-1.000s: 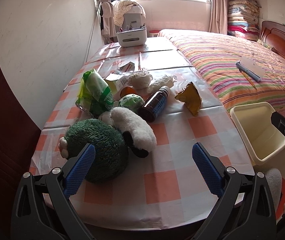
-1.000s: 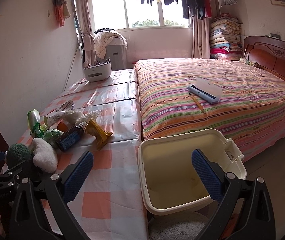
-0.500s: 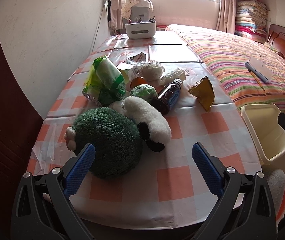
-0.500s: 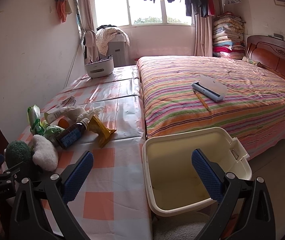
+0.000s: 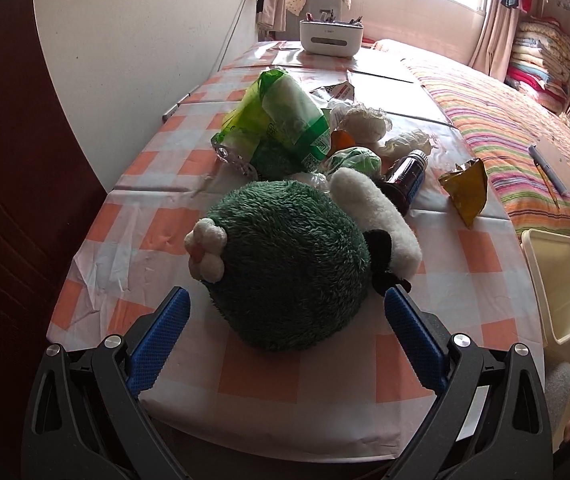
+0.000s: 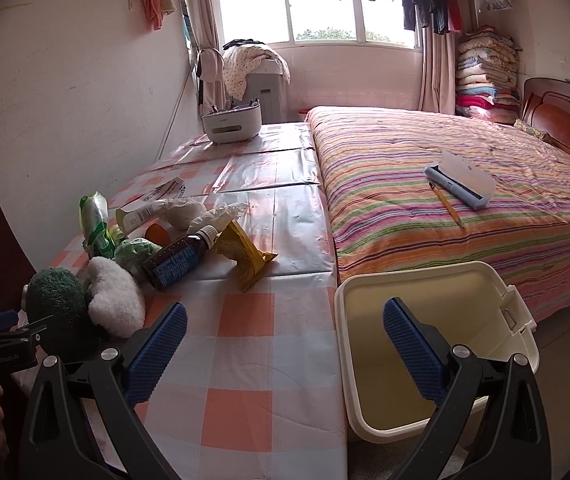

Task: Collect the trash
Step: 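Grasp the green plush toy with the left tool while the right tool grasps the white fluffy toy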

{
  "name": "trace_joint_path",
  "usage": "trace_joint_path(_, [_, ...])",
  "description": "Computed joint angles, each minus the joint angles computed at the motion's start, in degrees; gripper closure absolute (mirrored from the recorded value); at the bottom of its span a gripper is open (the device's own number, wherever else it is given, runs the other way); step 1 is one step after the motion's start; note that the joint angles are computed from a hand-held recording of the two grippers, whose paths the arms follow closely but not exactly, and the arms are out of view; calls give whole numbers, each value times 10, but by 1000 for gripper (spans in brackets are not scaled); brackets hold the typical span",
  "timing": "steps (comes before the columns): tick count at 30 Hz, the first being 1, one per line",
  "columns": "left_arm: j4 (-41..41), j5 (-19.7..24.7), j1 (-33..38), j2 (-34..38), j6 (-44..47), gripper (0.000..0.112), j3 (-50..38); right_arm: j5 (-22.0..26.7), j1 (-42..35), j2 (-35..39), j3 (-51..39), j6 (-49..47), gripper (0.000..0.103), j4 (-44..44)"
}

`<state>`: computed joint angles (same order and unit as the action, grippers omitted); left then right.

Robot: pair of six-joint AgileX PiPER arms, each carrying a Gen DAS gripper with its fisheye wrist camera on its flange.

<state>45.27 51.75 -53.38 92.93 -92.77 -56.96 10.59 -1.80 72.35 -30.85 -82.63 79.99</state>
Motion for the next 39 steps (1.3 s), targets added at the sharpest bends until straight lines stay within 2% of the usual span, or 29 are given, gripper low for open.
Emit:
trace_joint_path(14, [11,-62,50,14,2,16,19,-27,56,37,-27,46,7,-37])
trace_joint_path(17, [25,-108,70,9,-7,16,37,-38,71,52,-35,58,7,-45])
trace_joint_path(22, [33,-210,117,-2,-20,18,74,-38,94,83,-62,86,7,-67])
trace_joint_path(23, [35,-228,124,-3,-21,20,80,-41,101,88,-65,69,7,-48])
trace_joint_path(24, [38,-249,132,-6,-20,27,86,-41,106,93,-69,60,7,-39])
trace_joint_path(28, [71,-250,130,-4,-37,31,90,-35,128,122,-93,75,7,-55])
trace_joint_path(32, [111,-273,137,-20,-79,36,116,-20,148,153,-118,30,7,-7])
trace_joint_path(37, [137,-255,134,-42,-116,38,143,9,177,195,-147,16,7,6])
trace_joint_path(39, [139,-245,132,-53,-121,38,154,19,188,215,-160,41,7,-19])
